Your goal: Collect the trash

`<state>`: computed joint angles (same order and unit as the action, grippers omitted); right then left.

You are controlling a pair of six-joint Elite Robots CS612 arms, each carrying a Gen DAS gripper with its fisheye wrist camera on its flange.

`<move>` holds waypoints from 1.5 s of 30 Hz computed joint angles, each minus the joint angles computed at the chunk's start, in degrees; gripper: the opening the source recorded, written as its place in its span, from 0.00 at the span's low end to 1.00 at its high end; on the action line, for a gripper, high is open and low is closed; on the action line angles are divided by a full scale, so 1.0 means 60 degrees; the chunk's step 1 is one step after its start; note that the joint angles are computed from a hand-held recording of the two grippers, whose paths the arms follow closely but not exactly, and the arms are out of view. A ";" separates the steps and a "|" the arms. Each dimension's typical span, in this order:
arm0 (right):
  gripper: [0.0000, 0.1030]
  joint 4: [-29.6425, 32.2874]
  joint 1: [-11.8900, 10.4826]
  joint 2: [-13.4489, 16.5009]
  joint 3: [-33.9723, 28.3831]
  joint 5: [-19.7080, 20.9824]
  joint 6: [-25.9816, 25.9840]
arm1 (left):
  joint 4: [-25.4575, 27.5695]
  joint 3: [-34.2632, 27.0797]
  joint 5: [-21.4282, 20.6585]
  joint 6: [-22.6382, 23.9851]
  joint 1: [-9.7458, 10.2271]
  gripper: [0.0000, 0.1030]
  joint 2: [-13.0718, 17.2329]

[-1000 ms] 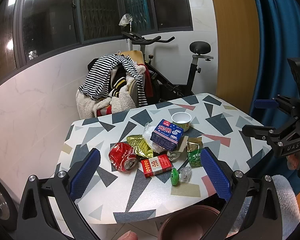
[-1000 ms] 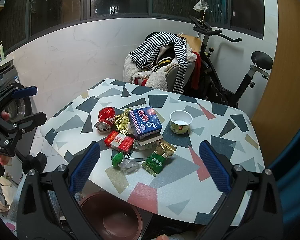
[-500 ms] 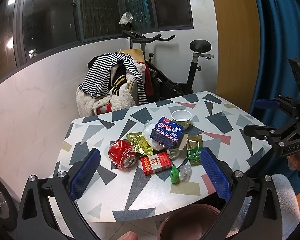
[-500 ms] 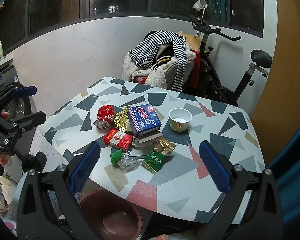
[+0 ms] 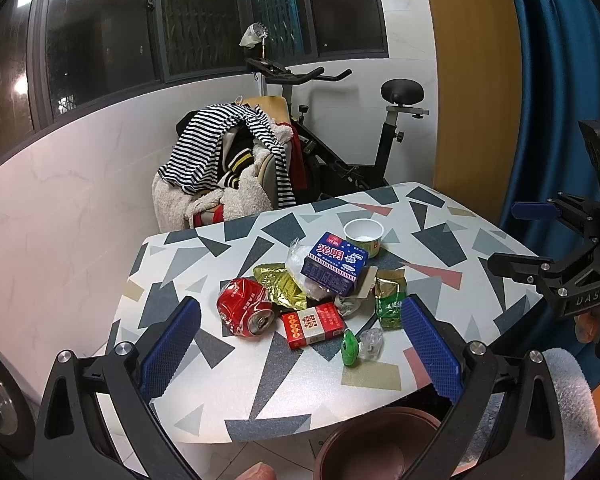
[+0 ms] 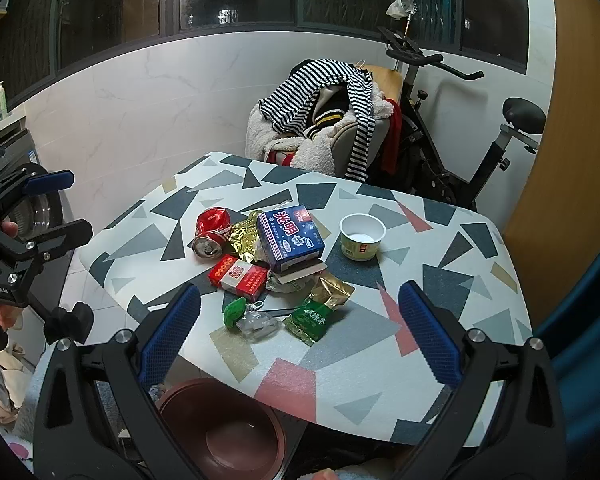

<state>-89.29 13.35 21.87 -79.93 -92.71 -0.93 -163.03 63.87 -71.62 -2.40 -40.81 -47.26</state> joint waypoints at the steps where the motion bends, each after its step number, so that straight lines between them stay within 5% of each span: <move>1: 0.95 0.0003 -0.0003 -0.0011 0.0009 0.0012 0.0009 | 0.0015 -0.0015 -0.0006 -0.0006 0.0004 0.95 0.0009; 30: 0.95 0.0111 -0.0053 0.0081 -0.0137 0.0034 -0.0004 | -0.0125 0.0120 -0.0003 0.0010 0.0029 0.95 0.0018; 39: 0.95 0.0172 -0.0134 0.0191 -0.0192 -0.0076 0.0284 | -0.0013 -0.0050 -0.0746 0.0119 0.0141 0.95 0.0190; 45: 0.95 0.0219 -0.0249 0.0301 -0.0101 0.0088 0.0752 | -0.0163 -0.0034 0.0214 0.0507 0.0131 0.95 0.0425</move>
